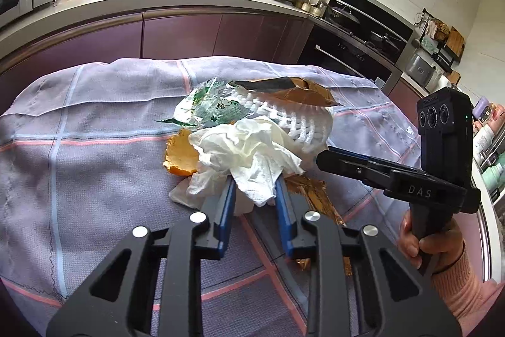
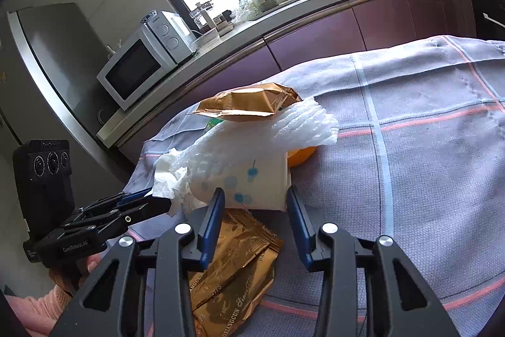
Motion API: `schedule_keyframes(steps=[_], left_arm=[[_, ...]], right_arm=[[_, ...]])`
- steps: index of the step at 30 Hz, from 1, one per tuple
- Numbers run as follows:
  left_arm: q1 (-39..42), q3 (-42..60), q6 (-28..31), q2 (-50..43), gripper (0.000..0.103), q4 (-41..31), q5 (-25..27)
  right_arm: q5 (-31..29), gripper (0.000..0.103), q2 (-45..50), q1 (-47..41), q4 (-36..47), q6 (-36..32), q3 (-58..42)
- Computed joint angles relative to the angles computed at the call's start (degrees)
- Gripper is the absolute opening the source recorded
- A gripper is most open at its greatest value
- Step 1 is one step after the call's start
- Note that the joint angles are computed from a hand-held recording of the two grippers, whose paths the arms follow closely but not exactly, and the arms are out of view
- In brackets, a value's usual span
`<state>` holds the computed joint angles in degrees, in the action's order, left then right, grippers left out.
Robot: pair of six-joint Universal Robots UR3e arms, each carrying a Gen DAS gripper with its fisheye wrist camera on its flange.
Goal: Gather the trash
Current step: 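Close the left tool on the white tissue while the right tool grasps another paper cup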
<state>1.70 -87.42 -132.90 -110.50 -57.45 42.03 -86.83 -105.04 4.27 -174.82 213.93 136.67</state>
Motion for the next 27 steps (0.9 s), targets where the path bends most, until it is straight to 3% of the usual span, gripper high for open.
schedule_keyframes(steps=[7,27], left_arm=[[0.77,-1.08,1.54,0.88,0.011,-0.57,-1.33],[11.93,-11.02,13.58,13.26,0.008,-6.92,-6.47]], right_arm=[[-0.51,0.015,-0.16,1.62,-1.13,-0.06,0.31],[-10.97,0.004,4.66,14.97,-5.79,-0.32,-5.41]])
